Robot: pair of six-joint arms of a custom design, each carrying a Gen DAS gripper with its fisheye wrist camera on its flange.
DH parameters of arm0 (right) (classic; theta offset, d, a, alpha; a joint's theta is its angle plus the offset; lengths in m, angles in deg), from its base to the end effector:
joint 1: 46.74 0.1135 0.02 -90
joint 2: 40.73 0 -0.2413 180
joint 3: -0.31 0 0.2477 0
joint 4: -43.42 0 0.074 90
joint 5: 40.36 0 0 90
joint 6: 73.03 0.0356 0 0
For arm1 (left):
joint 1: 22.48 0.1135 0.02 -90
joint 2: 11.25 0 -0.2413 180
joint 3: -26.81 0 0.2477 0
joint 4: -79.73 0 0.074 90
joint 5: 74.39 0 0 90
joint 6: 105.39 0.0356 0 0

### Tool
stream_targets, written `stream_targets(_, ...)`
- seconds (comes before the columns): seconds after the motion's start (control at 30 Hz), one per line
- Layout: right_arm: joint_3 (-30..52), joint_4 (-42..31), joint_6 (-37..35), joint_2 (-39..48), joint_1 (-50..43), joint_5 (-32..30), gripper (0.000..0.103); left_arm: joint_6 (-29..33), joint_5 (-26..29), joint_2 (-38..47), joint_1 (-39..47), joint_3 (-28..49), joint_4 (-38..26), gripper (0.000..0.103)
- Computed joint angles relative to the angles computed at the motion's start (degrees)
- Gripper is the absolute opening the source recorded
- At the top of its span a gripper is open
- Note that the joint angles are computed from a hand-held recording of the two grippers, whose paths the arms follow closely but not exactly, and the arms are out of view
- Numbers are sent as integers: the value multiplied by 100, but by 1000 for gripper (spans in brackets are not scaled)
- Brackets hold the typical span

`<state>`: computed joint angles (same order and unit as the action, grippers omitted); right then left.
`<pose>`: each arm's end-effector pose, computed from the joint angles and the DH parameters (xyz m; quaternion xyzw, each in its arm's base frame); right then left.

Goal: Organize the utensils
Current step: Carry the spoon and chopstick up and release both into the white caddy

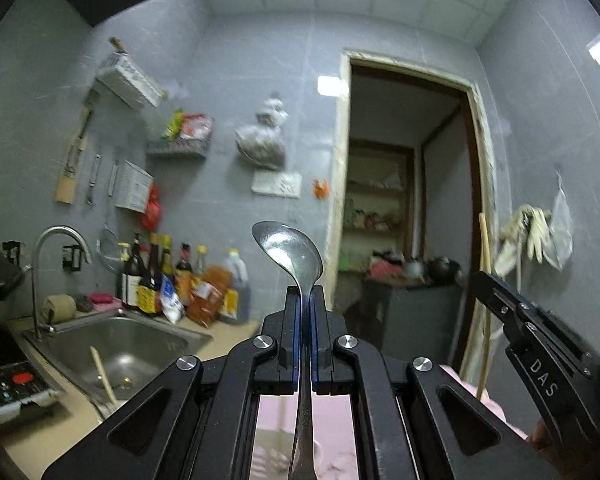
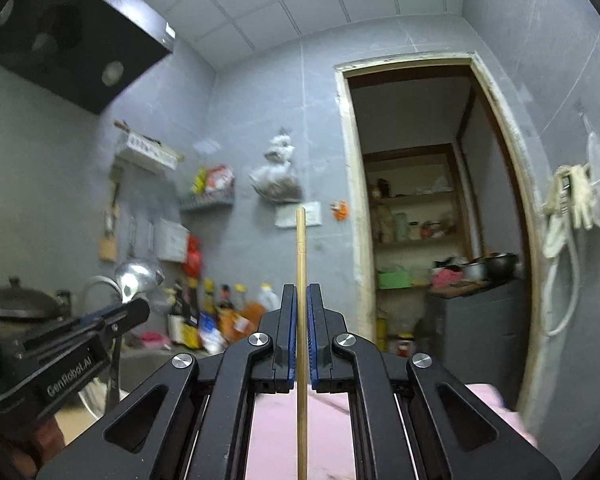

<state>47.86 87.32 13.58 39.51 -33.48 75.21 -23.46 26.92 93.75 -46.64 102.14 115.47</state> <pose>0.2874 0.0519 0.2382 0.0796 0.6372 -0.0751 0.7629 0.3676 -0.1725 0.2355 0.1657 0.6486 -0.2687 0.6926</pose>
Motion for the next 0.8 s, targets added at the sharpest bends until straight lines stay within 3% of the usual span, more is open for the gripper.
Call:
stream_targets(0.23,988,-32,772,781,-6,-767,3,-932,217,272,865,446,20,2)
stream_targets(0.5,1624,385,845,1676,95,-893,3,-1913,134,925,1457,1049,-50,2)
stream_targets(0.8,2054,394,719,2270,120,-1032,3,-1795,67,1172,1455,1254,-124,2)
